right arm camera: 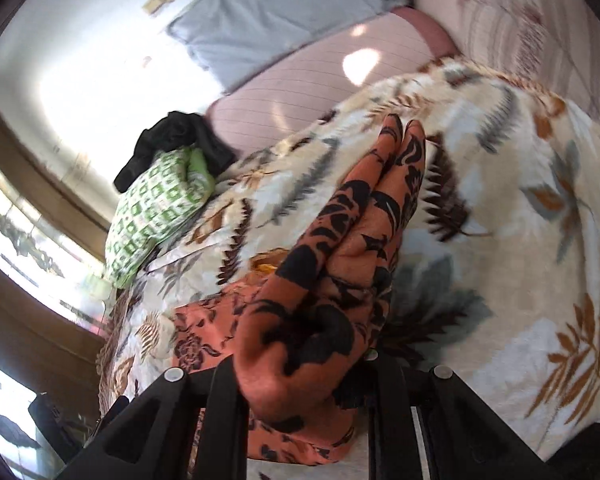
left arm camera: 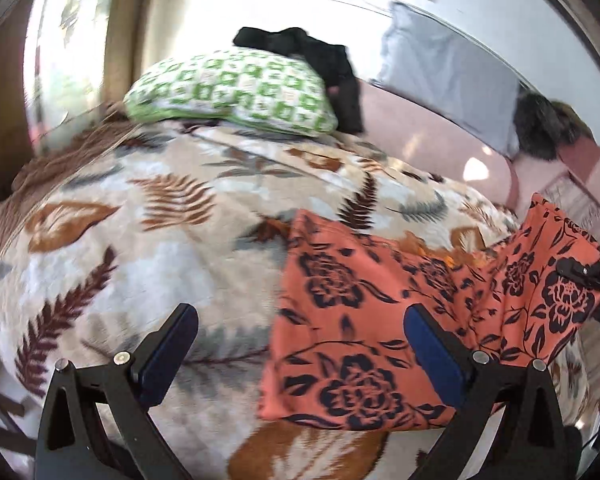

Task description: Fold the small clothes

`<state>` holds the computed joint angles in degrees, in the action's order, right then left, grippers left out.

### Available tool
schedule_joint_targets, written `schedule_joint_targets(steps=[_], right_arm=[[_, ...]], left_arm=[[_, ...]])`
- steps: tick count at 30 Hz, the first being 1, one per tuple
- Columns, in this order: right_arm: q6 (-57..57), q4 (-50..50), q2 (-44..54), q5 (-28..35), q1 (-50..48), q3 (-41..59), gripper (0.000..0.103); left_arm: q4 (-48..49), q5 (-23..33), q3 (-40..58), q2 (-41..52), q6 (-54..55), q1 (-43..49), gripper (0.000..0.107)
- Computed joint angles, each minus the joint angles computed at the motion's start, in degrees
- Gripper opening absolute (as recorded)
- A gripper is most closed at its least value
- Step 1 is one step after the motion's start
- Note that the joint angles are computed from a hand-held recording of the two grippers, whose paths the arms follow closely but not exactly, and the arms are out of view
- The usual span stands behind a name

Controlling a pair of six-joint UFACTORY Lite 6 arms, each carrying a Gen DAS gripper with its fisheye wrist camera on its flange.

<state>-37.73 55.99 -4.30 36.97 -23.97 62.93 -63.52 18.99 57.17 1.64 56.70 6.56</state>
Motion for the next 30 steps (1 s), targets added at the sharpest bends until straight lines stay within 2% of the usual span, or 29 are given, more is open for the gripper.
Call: schedule_joint_targets(steps=[2,4,7,9,11,14,17,18,19,22,24,27,30], right_arm=[[5.5,-2.5,0.9,-4.3,11.8,1.8,0.017],[11.8,-5.7,6.0,-9.6,23.2,4.0,0.017],[17.1,-9.5,23.1,-13.0,35.1,11.0,0.018],[19.2,-9.5,30.7,-15.8,38.6,12.7,0.020],[24.8,-14.3,28.9,-15.9,39.1,13.3,0.018],[25.9,-16.9,26.2,-12.3,37.2,15.6,0.018],[26.0,-17.0,23.8,-12.8,37.7,14.4,0.021],[22.4,-13.5,24.8,-13.6,38.3,13.6,0.025],[16.8,-7.7,27.4,-12.4,38.5,13.8,0.035],[2.2,10.3,28.4,-4.9,35.5,10.3,0.054],[-6.6,19.4,26.7,0.0,31.7,6.7,0.061],[-9.9,19.7,21.3,3.3,28.4,2.1,0.069],[-17.0,24.0,12.3,4.7,23.1,-7.6,0.069]], left_arm=[[-8.1,2.8,-0.7,3.5,7.7,6.9,0.102],[-10.5,4.1,-0.4,7.9,10.2,11.1,0.102],[-11.5,10.0,2.1,12.8,8.7,15.8,0.102],[-14.1,9.5,0.8,12.0,11.6,16.7,0.102],[-14.5,10.9,0.7,12.2,12.6,17.7,0.102],[-15.0,12.1,1.3,12.9,13.2,18.0,0.102],[-15.9,11.7,0.9,12.4,14.5,17.5,0.102],[-15.8,11.7,1.3,12.7,14.5,17.5,0.102],[-15.9,11.6,1.0,12.5,14.6,17.6,0.102],[-17.0,11.4,-0.1,11.4,15.8,18.2,0.102],[-17.8,11.1,-0.8,10.6,17.1,18.0,0.102],[-15.2,13.2,-1.5,8.6,15.9,16.6,0.102],[-13.8,17.6,-3.7,3.4,15.2,13.3,0.102]])
